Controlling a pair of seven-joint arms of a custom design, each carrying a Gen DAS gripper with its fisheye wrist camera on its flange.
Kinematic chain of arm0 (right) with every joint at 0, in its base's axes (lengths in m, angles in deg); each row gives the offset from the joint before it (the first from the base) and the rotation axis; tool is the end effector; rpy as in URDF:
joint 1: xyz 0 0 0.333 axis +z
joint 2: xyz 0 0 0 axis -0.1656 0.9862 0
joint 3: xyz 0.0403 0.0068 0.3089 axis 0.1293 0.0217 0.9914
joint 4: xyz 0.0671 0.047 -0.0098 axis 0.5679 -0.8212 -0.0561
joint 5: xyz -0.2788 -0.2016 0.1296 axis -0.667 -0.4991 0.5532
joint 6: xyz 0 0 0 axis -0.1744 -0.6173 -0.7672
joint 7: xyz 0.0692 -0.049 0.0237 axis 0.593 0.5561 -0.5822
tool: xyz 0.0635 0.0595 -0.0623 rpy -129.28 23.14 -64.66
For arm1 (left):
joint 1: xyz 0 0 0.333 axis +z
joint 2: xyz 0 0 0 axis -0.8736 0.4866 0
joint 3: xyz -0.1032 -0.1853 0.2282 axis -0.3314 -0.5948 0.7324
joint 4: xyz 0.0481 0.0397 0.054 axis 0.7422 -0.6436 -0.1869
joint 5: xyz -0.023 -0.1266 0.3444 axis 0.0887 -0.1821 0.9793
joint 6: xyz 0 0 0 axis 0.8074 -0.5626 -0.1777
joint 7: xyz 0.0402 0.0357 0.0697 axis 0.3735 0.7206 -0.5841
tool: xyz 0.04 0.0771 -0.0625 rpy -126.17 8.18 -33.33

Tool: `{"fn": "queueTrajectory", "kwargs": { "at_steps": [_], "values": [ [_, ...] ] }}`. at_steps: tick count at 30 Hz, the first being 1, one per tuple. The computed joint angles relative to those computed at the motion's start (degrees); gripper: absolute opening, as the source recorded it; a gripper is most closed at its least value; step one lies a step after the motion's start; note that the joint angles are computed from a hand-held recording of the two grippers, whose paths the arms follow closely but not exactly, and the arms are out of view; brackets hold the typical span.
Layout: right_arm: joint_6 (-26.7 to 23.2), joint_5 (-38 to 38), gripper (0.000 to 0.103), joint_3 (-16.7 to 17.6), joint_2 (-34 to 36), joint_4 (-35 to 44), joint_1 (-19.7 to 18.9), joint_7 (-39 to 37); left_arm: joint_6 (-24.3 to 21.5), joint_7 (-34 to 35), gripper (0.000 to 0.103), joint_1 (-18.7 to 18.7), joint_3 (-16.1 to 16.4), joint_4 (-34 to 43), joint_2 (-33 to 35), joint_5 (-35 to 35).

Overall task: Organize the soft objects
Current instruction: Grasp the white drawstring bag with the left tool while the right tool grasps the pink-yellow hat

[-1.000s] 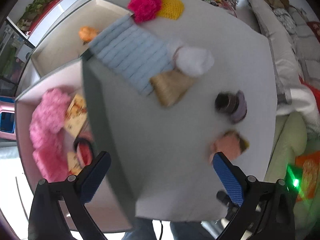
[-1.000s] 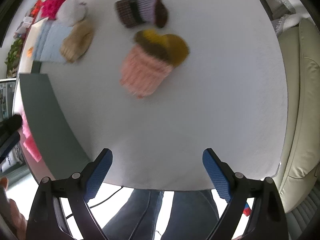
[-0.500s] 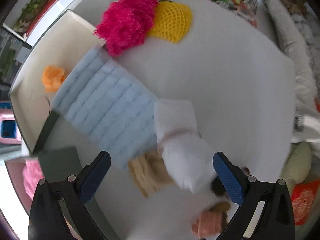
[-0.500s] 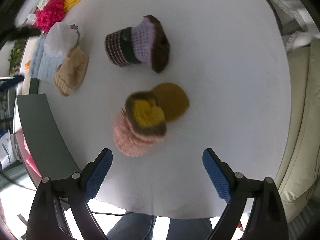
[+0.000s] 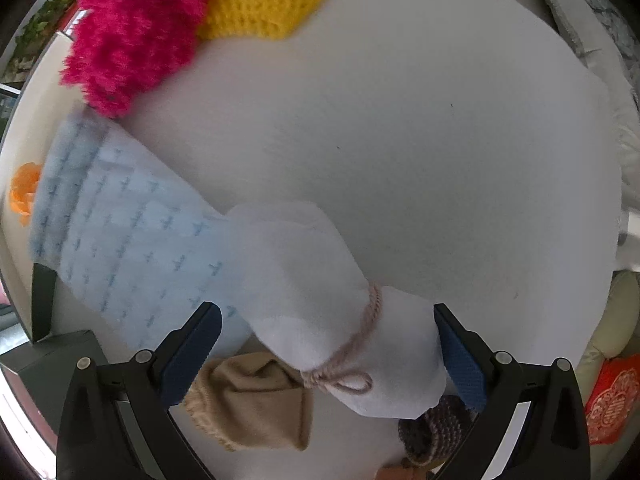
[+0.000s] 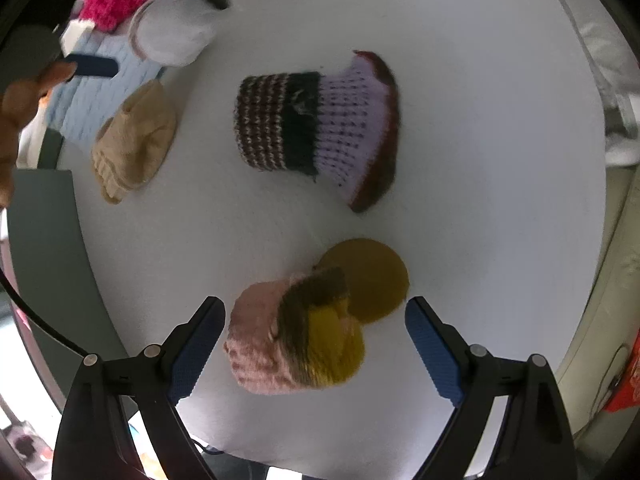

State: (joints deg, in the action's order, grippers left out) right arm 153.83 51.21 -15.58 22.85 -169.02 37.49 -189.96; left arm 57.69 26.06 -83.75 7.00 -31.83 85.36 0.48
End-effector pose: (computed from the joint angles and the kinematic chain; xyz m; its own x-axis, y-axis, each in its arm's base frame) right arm 0.3584 0.5359 0.2763 -0.8823 -0.4230 -0.2065 -0.4470 0.8904 0.0860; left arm 0.6241 -0.3417 0.3408 -0.8208 -0.5700 0.0374 -0.5656 0.8201 0.0870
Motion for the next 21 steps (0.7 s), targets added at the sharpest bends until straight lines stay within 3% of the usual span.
{"fn": "queueTrajectory", "kwargs": {
  "at_steps": [3, 7, 9, 10, 11, 12, 13, 21],
  "values": [
    [0.30, 0.62, 0.085, 0.18, 2.39, 2.24, -1.31, -2.87, 0.95, 0.02, 0.103, -0.42, 0.02, -2.02, -0.72, 0.62],
    [-3.38, 0.44, 0.071, -0.49, 4.18, 6.05, -0.36, -3.69, 3.18, -1.46, 0.101, -0.45, -0.05, -4.86, -2.21, 0.67],
    [-2.99, -0.74, 0.057, -1.27, 3.72, 5.74, 0.56, -2.95, 3.14, -0.90, 0.078, 0.27, -0.79, -5.15, -2.61, -0.72],
    [-1.63, -2.08, 0.052, -2.03, 2.90, 4.69, 1.73, -1.36, 2.30, 0.23, 0.074, 0.99, -0.88, -4.55, -2.49, -1.22],
    [-1.09, -2.56, 0.051, -2.10, 2.54, 4.27, 1.92, -0.89, 2.43, 0.75, 0.072, 1.21, -1.02, -5.03, -2.92, -1.50],
    [-1.45, -1.41, 0.051, -2.91, 2.41, 4.52, 2.70, -2.07, 2.93, 1.75, 0.064, 1.72, -1.33, -5.98, -3.67, -2.06],
    [-1.93, -3.13, 0.051, -1.72, 0.86, 2.78, 2.80, 0.16, 3.06, 2.52, 0.064, 2.00, -1.46, -6.65, -4.21, -2.35],
    [0.28, -10.96, 0.051, -3.62, -4.99, -4.00, 6.83, 14.33, 6.76, 14.35, 0.062, 8.46, -3.09, -18.92, -15.25, -8.38]
  ]
}}
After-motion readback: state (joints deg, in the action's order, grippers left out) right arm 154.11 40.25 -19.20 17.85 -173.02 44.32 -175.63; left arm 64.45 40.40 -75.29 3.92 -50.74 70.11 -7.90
